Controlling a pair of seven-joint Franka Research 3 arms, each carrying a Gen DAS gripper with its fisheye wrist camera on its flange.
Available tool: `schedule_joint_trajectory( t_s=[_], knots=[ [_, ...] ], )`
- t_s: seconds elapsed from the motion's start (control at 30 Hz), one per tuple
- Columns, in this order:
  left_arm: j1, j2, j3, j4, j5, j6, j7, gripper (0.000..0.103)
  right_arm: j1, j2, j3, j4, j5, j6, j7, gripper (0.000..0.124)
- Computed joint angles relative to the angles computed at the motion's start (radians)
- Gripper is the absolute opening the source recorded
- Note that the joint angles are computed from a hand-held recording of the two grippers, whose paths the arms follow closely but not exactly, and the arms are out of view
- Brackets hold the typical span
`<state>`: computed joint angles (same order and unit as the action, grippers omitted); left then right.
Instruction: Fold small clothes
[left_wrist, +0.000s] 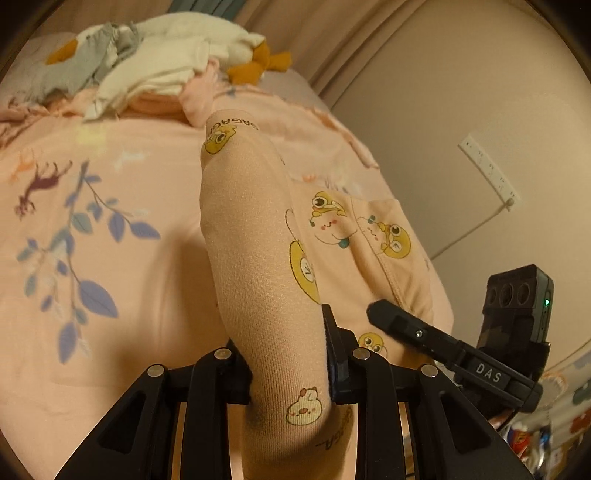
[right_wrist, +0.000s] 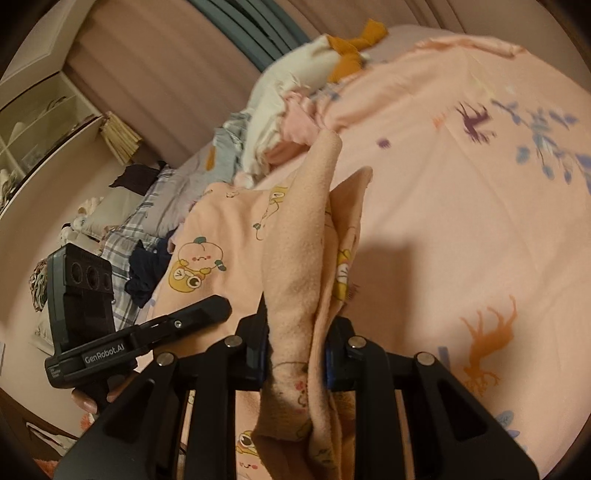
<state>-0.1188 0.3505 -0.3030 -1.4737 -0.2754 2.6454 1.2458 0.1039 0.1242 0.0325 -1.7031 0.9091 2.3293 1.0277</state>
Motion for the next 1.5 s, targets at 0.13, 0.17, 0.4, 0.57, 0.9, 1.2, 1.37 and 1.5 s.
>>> schedule_joint_trajectory(
  t_s=[0.13,0.17,0.4,0.57,0.9,1.2,1.37,1.5],
  knots=[
    [0.016,-0.034,0.005,-0.004,-0.002,-0.017,0.041,0.026,0.006,-0.008,0.007,0.029,0.019,-0.007,-0.004,0.023],
    [0.010,-0.054,0.017,-0.024,0.016,-0.006,0.034,0.026,0.008,-0.009,0.009,0.037,0.023,-0.014,-0.004,0.023],
    [0.018,-0.238,0.068,-0.247,0.032,0.067,0.005,0.026,0.068,-0.050,0.032,0.026,-0.023,0.019,0.005,0.023],
    [0.010,-0.323,0.106,-0.351,0.064,0.088,-0.032,0.026,0.112,-0.071,0.043,0.010,-0.043,0.037,-0.004,0.023],
    [0.015,-0.427,0.155,-0.465,0.178,0.114,-0.129,0.026,0.178,-0.046,0.068,0.052,-0.125,0.037,0.041,0.023],
    [0.015,-0.459,0.189,-0.504,0.133,0.124,-0.098,0.026,0.210,-0.004,0.088,0.109,-0.170,0.038,0.061,0.023],
    [0.027,-0.441,0.188,-0.487,0.171,0.113,-0.116,0.026,0.221,0.033,0.095,0.150,-0.205,0.037,0.095,0.023],
    [0.031,-0.414,0.195,-0.474,0.130,0.124,-0.070,0.026,0.216,0.081,0.098,0.206,-0.220,0.003,0.123,0.024]
  ],
)
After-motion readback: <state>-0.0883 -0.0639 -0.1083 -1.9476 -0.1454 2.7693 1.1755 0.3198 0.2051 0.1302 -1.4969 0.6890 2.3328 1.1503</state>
